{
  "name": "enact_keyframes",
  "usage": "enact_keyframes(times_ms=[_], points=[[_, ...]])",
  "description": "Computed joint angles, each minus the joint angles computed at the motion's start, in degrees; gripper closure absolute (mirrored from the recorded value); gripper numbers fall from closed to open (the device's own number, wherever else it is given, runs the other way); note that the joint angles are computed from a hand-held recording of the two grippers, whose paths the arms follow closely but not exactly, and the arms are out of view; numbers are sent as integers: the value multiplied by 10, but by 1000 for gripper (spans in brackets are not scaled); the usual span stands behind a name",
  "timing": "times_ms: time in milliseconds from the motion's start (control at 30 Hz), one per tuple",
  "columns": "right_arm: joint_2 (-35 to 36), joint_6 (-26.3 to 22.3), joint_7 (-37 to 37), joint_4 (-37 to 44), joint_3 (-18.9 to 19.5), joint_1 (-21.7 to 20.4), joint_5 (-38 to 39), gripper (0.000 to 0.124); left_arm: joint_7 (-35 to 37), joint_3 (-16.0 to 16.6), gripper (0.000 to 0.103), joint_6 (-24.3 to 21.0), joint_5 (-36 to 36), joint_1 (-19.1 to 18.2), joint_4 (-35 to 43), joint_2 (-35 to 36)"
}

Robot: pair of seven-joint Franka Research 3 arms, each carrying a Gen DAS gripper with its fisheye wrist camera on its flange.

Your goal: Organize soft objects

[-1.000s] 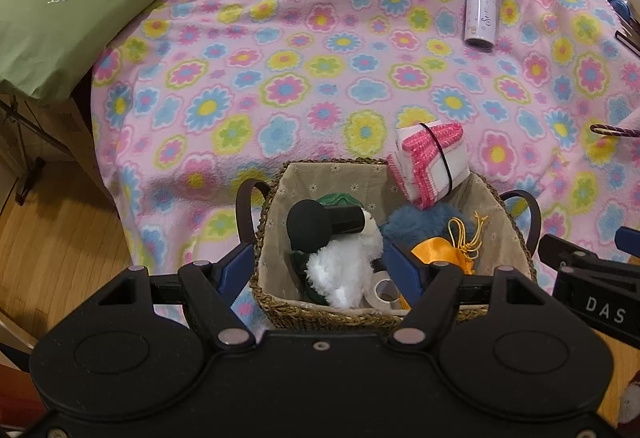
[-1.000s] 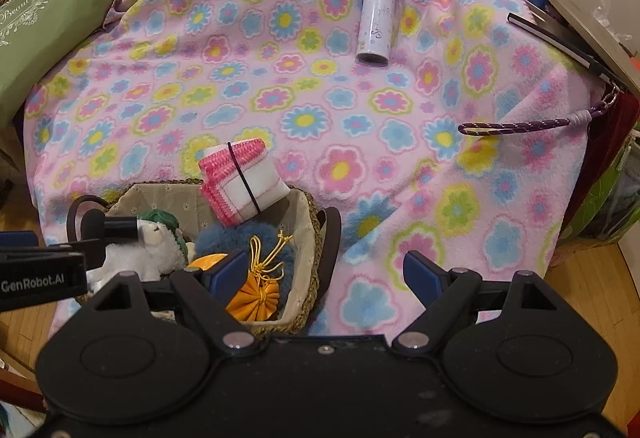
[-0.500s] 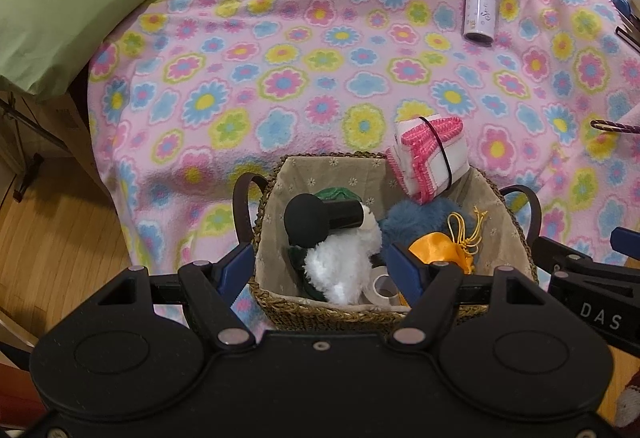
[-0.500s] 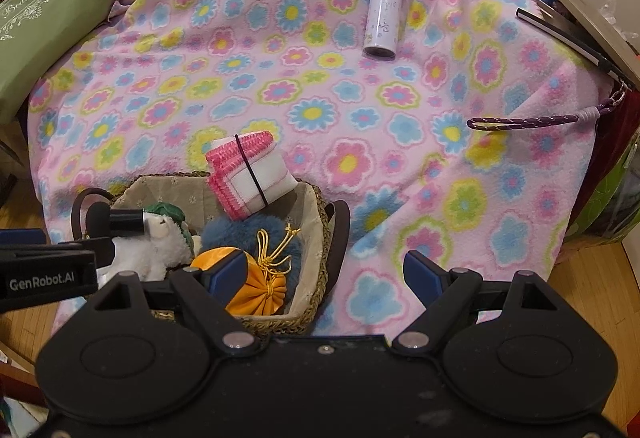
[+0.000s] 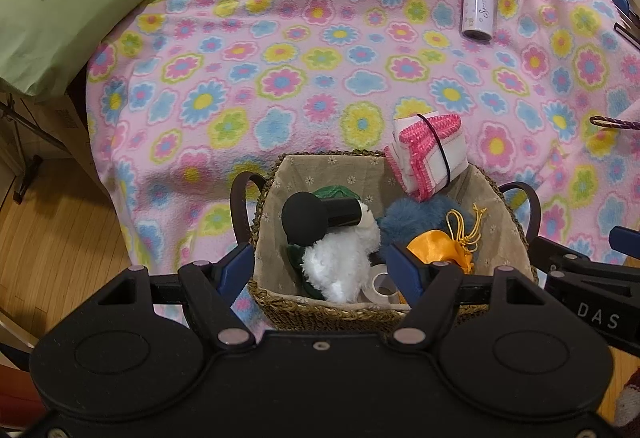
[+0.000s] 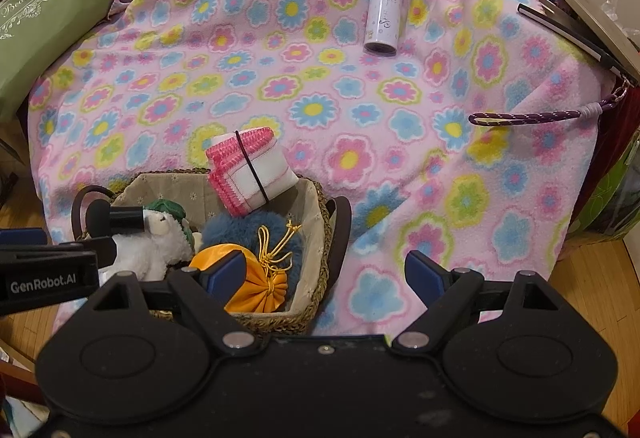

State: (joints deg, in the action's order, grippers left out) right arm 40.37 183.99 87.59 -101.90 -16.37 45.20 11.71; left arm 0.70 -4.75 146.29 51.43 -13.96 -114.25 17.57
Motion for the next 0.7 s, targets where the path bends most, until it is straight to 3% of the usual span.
enact_keyframes(times_ms=[700], points=[[1,0,0,-1,-1,2,2,37,2,0,34,-3,-2,-2,2,3]])
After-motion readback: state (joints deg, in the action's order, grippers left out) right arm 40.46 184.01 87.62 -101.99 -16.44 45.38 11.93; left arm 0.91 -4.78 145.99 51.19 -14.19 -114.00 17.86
